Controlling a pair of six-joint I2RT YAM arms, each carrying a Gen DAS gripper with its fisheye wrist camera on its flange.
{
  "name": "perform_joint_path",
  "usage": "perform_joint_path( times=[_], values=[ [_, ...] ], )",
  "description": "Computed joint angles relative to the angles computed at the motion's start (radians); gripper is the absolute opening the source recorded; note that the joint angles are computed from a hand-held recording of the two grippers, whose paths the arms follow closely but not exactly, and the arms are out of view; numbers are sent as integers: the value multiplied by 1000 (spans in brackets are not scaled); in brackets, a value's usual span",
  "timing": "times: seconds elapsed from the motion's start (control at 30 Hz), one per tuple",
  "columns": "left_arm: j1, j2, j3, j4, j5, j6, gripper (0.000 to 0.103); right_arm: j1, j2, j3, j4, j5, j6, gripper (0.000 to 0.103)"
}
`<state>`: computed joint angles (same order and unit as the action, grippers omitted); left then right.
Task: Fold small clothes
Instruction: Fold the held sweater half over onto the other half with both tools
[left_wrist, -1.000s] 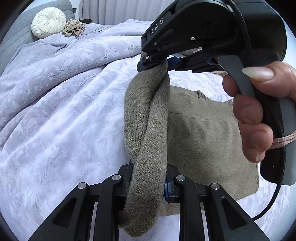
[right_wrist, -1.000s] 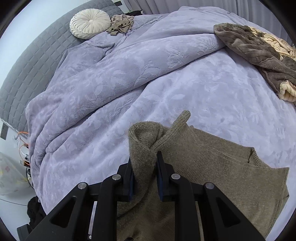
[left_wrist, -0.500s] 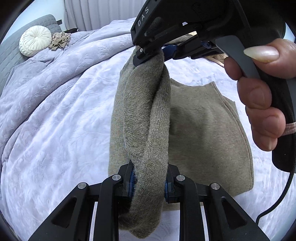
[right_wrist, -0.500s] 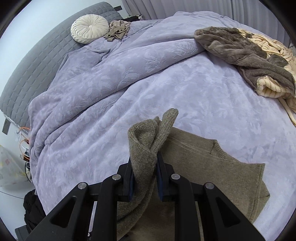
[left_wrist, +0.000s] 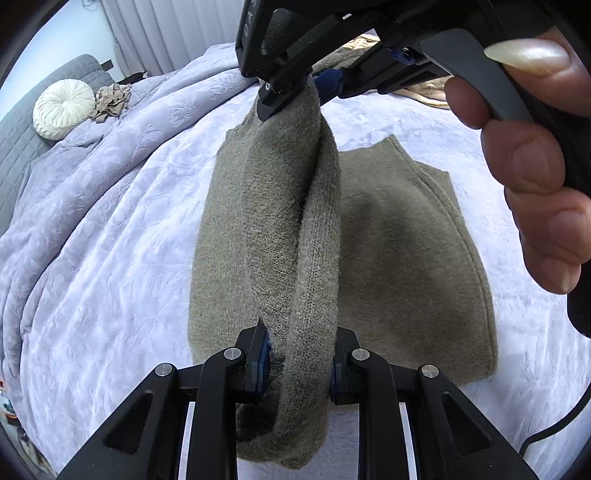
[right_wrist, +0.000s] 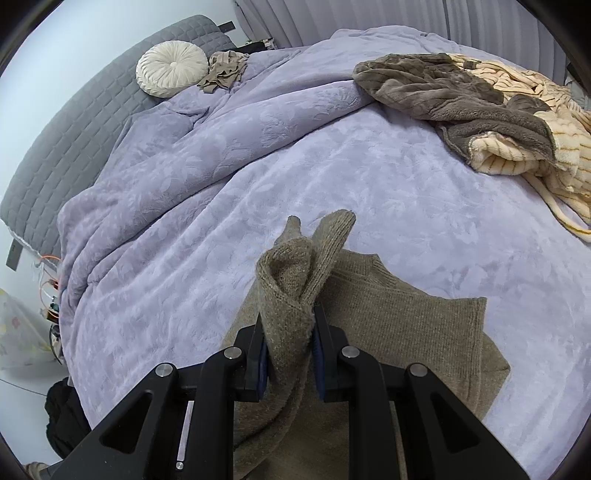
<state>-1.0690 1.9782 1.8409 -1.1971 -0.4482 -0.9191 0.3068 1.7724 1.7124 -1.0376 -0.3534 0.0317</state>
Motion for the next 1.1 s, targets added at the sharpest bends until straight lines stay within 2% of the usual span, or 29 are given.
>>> perform_joint_path(
  times=[0.1,0.33,0.63,0.8,0.97,1.1],
  values=[
    [-13,11,0,8,-5,13,24,-44,-32,-46,11,-26,-30,21],
    [-29,128,149,-42,0,41,25,-130,-80,-132,31,-63,-88,21],
    [-25,189,256,-99,14,76,24,-210,-100,-163,15,-92,-166,21],
    [-22,168,207,-85,12,88,25,-242,-114,-199,32,-117,-177,21],
    [-30,202,264,-129,2,84,25,-267,-126,-220,40,-144,-190,21],
    [-42,272,366,-200,-19,76,24,-291,-123,-229,43,-160,-210,21]
  ],
)
